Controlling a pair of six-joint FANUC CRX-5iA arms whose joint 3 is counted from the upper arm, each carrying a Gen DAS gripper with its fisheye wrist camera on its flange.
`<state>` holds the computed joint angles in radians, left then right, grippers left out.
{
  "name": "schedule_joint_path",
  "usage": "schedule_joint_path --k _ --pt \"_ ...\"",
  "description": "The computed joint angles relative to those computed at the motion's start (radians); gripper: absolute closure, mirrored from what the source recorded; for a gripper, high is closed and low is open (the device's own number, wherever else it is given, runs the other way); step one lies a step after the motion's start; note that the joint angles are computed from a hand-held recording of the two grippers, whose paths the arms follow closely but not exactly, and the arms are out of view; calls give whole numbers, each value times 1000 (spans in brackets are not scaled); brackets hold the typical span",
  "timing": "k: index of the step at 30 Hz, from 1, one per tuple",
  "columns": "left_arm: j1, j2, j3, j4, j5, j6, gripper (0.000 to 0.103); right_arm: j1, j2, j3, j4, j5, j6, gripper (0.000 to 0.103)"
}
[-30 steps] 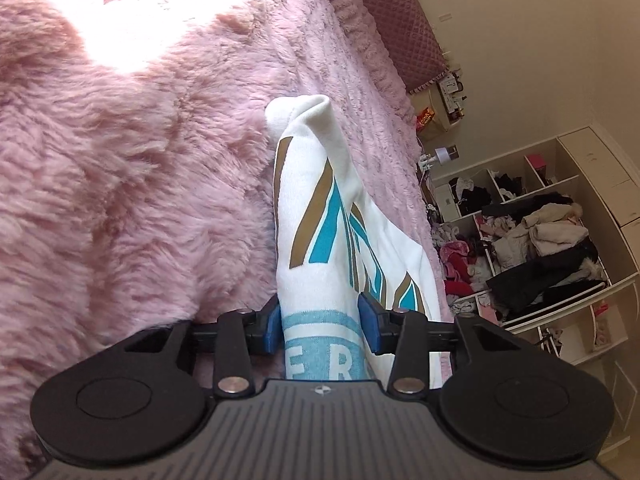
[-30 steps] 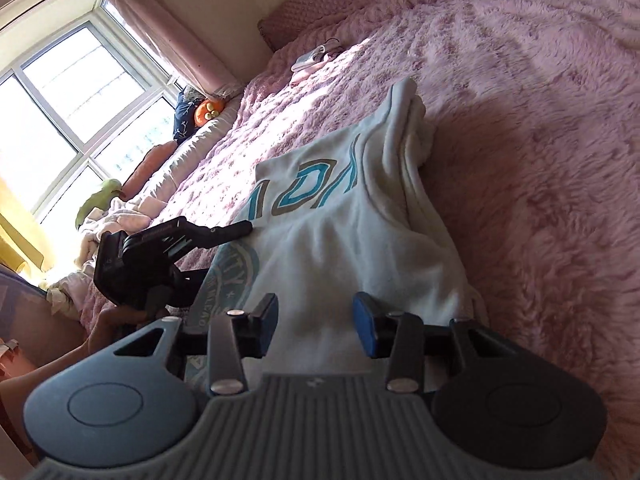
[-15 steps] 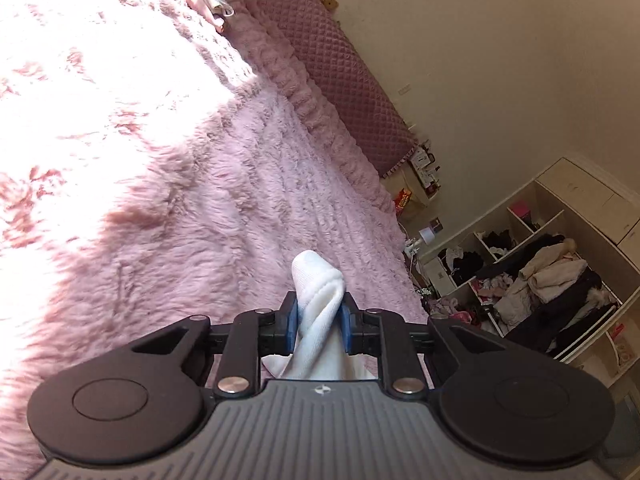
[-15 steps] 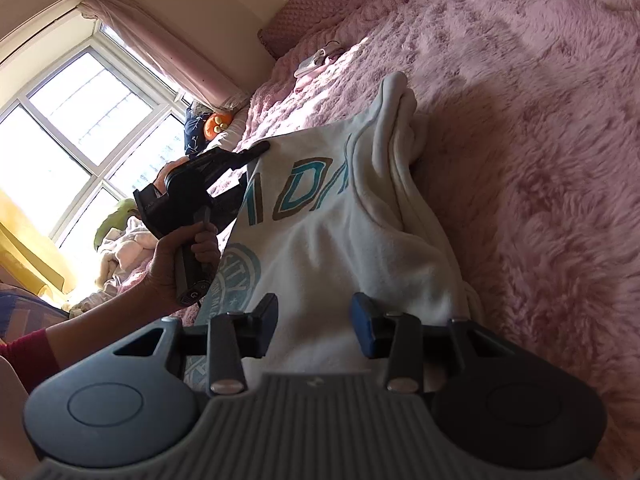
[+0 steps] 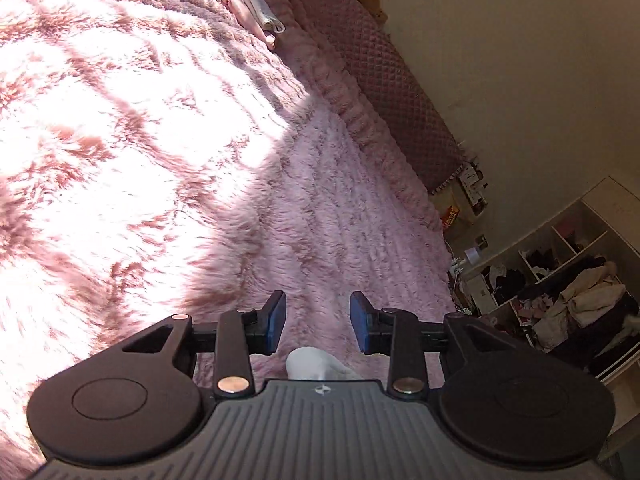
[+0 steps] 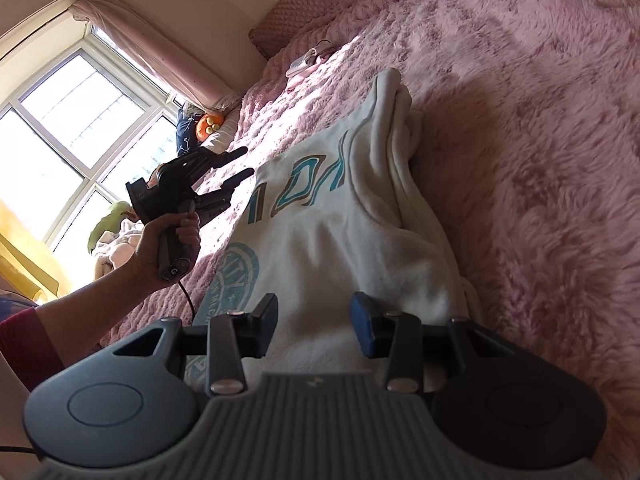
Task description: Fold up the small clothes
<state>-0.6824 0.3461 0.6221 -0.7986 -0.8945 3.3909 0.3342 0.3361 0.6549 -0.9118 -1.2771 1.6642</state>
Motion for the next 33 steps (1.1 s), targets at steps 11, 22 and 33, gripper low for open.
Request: schedule_joint_path --k 11,22,33 --pt "-325 112 265 -54 -301 -304 59 27 -131 -108 134 110 75 59" --pt "-392 275 442 3 -433 -280 59 113 -191 -190 284 179 189 59" --pt "-382 347 564 65 -547 -373 69 162 -150 -175 419 146 92 58"
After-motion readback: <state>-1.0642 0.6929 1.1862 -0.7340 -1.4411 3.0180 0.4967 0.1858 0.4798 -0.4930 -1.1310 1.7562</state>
